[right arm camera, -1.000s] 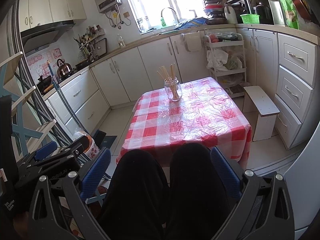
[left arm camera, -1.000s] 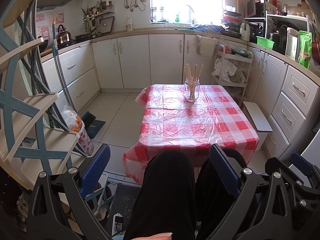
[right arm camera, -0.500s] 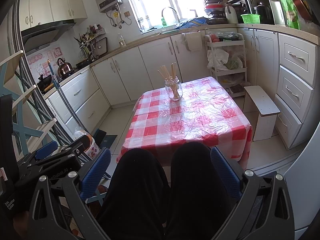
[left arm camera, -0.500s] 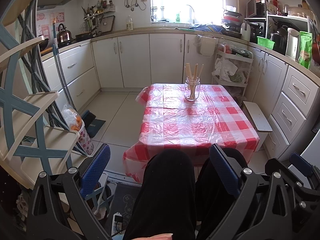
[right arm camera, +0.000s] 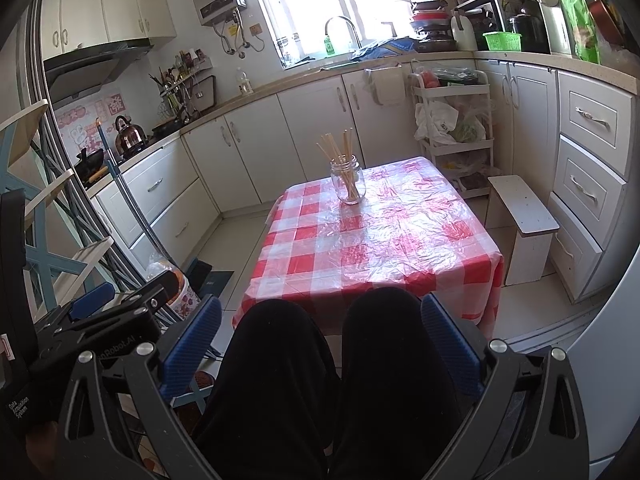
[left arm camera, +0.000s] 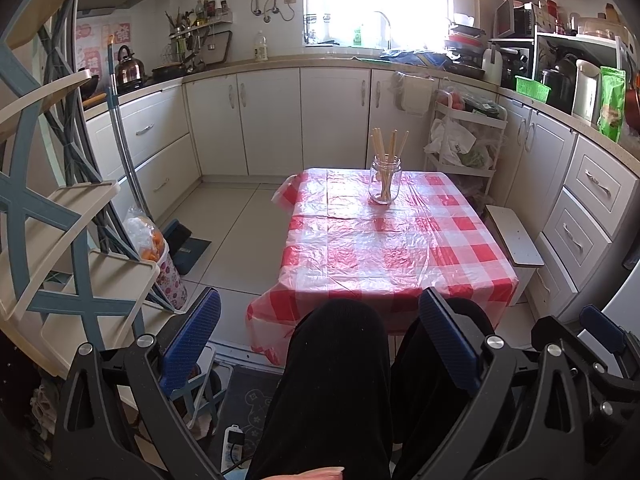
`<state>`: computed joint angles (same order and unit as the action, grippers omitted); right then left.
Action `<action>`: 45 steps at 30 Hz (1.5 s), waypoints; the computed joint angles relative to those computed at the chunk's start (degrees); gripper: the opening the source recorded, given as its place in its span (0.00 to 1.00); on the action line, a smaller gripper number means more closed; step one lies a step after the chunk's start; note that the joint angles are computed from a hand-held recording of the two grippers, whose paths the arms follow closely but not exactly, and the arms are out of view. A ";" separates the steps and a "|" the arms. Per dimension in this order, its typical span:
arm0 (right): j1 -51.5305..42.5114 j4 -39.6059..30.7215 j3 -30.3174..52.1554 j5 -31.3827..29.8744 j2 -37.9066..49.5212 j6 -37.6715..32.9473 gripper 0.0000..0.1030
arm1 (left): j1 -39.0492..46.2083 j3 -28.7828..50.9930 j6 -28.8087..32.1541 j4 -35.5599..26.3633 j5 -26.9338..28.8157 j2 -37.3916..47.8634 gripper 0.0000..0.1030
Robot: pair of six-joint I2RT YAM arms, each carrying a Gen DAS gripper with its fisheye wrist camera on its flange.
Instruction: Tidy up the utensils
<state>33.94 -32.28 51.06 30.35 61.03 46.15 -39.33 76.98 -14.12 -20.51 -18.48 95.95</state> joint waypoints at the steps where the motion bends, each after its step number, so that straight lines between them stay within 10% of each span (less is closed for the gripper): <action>1: 0.04 0.02 0.05 0.02 0.10 0.06 0.93 | 0.03 0.11 0.04 -0.05 0.00 0.04 0.93; 45: 0.60 -0.05 0.10 0.46 0.35 0.42 0.93 | -0.56 -0.26 -0.78 -0.91 -0.23 -0.81 0.93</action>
